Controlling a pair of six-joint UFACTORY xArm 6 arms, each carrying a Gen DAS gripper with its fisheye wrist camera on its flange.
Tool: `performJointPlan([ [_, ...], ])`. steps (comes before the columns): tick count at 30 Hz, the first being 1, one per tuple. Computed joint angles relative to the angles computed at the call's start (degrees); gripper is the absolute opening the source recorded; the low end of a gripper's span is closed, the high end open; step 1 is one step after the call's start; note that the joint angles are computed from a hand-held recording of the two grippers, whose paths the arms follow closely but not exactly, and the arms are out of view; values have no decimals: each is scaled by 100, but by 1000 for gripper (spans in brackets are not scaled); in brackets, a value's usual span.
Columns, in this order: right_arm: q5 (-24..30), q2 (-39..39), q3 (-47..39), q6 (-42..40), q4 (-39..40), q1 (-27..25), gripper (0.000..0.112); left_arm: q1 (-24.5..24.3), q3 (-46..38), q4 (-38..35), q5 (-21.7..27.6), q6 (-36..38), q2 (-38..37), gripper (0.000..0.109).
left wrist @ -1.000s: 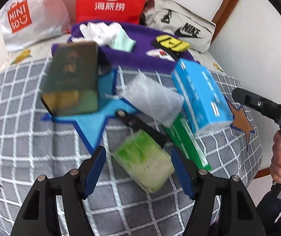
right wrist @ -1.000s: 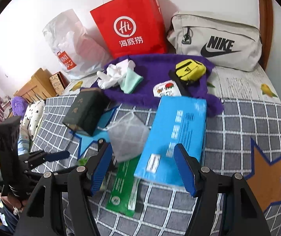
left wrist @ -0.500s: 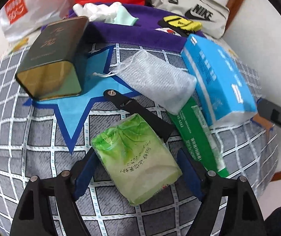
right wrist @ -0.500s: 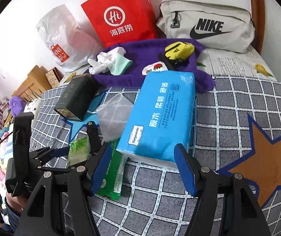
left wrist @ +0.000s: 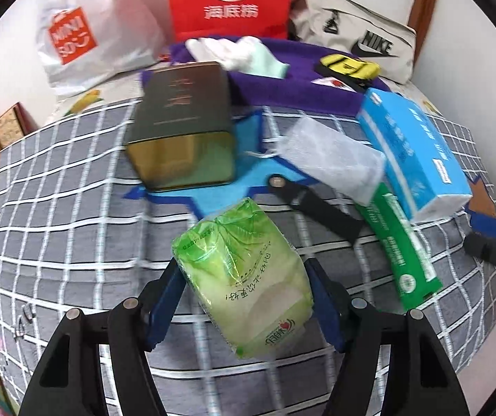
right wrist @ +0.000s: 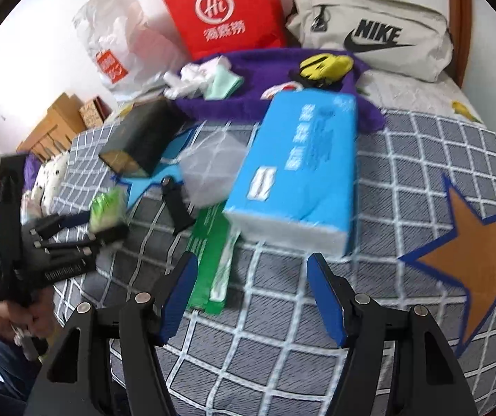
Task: Organize soft objects
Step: 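Grasp the light green pack with the left tool while the right grasps the green packet, then lift the green pack with the left tool while the right tool carries the green packet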
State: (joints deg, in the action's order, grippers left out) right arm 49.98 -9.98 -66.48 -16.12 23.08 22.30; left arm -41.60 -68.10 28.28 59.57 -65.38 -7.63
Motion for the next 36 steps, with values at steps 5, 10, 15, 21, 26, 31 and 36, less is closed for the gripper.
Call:
performJointPlan([
  [5,-13,69,119,38,15,277,65,106,369,37,-179,-93,-242,68],
  [10,-287,405,-30,317,-295,585,65,212,629,-176,-536,-98,-305,68],
  [15,-279,720,-273,779,-483,739,65,249,821,-213,-788,-81,-445,68],
  [21,-780,744,-99,1338,-1390,986,65,284,969,-246,-974,-69,-528,69],
  [26,-1211,690,129,1771,-2324,1143,51,289,959,-242,-992,-11,-508,69],
  [31,-1207,519,276,1232,-1977,1071,33,269,995,-224,-1005,-32,-550,69],
  [36,-913,246,360,681,-1168,906,31,207,1019,-137,-972,-112,-673,68],
])
